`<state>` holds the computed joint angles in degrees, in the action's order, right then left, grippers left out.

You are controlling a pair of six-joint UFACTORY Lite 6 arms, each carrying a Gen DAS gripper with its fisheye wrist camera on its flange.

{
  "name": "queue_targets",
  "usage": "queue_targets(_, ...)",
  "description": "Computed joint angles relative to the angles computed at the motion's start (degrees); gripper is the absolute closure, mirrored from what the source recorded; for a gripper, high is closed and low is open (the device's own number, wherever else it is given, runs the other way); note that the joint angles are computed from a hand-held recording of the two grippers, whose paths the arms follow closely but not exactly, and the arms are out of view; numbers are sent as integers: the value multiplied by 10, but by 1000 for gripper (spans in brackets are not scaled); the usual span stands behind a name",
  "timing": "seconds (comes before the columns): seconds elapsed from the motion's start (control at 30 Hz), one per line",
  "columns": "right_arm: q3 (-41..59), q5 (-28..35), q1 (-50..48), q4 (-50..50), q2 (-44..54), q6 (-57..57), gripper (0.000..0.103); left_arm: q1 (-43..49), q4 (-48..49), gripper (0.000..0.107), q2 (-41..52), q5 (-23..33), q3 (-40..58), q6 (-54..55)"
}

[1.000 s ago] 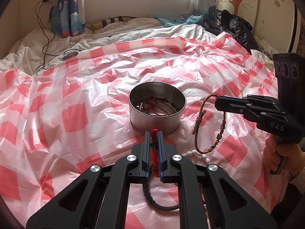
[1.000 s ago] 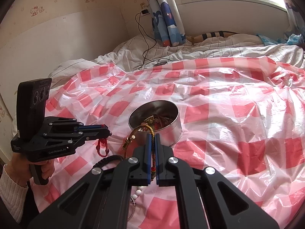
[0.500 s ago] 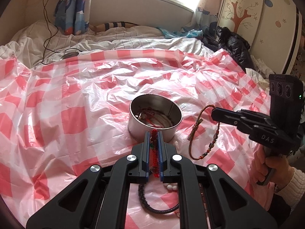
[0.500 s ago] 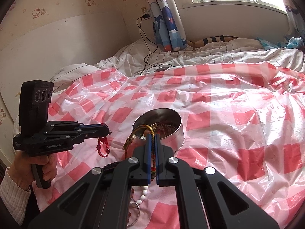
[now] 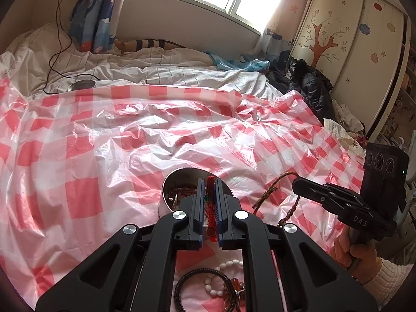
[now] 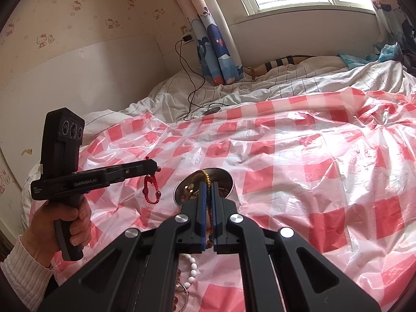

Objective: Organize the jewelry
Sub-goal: 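Lower left tool into the tin and release the red bracelet while right tool releases its necklace, then grasp the gold cord bracelet beside the tin with the right tool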

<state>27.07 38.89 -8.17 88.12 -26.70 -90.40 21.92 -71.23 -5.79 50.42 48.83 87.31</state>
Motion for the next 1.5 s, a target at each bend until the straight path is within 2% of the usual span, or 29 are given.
queue_targets(0.23, 6, 16, -30, 1, 2, 6, 99, -94, 33, 100, 78, -88, 84, -46)
queue_targets(0.4, 27, 2, -33, -33, 36, 38, 99, -180, 159, 99, 142, -175, 119, -152)
queue_targets(0.43, 31, -11, -30, -36, 49, 45, 95, -191, 190, 99, 155, -185, 124, -180)
queue_targets(0.47, 42, -21, -25, -45, 74, 52, 76, -199, 209, 96, 159, -199, 123, -194)
queue_targets(0.53, 54, -66, -6, -62, 117, 74, 49, -201, 211, 85, 155, -208, 113, -193)
queue_targets(0.6, 60, -72, -5, -55, 151, 68, 49, -189, 187, 69, 138, -205, 98, -174)
queue_targets(0.7, 61, -141, 35, -22, 171, 36, 49, -164, 164, 61, 106, -187, 79, -149)
queue_targets(0.77, 68, -171, 58, -4, 199, 17, 49, -144, 158, 56, 80, -176, 62, -141)
queue_targets(0.87, 79, -214, 94, 16, 232, -7, 49, -96, 135, 55, 29, -139, 27, -112)
queue_targets(0.9, 81, -226, 102, 19, 238, -11, 50, -79, 128, 50, 11, -127, 16, -104)
queue_targets(0.97, 79, -251, 118, 35, 240, -26, 74, -33, 107, 45, -29, -96, -16, -80)
queue_targets(1.0, 75, -256, 120, 47, 237, -38, 79, -7, 95, 43, -46, -77, -32, -68)
queue_targets(1.03, 72, -259, 119, 53, 232, -43, 87, 18, 86, 43, -60, -59, -47, -59)
queue_targets(1.07, 69, -261, 117, 58, 226, -48, 90, 42, 75, 42, -72, -41, -62, -49)
queue_targets(1.2, 45, -259, 102, 77, 175, -68, 93, 115, 35, 41, -66, 11, -93, -19)
queue_targets(1.27, 35, -244, 86, 73, 145, -62, 95, 115, 35, 41, -47, 0, -85, -15)
queue_targets(1.37, 33, -179, 40, 26, 101, -10, 96, 121, 19, 41, -38, -23, -86, 2)
queue_targets(1.43, 44, -159, 29, -22, 80, 41, 96, 120, 13, 41, -34, -36, -83, 3)
queue_targets(1.5, 74, -138, 29, -95, 100, 111, 96, 119, 7, 41, -29, -42, -78, 3)
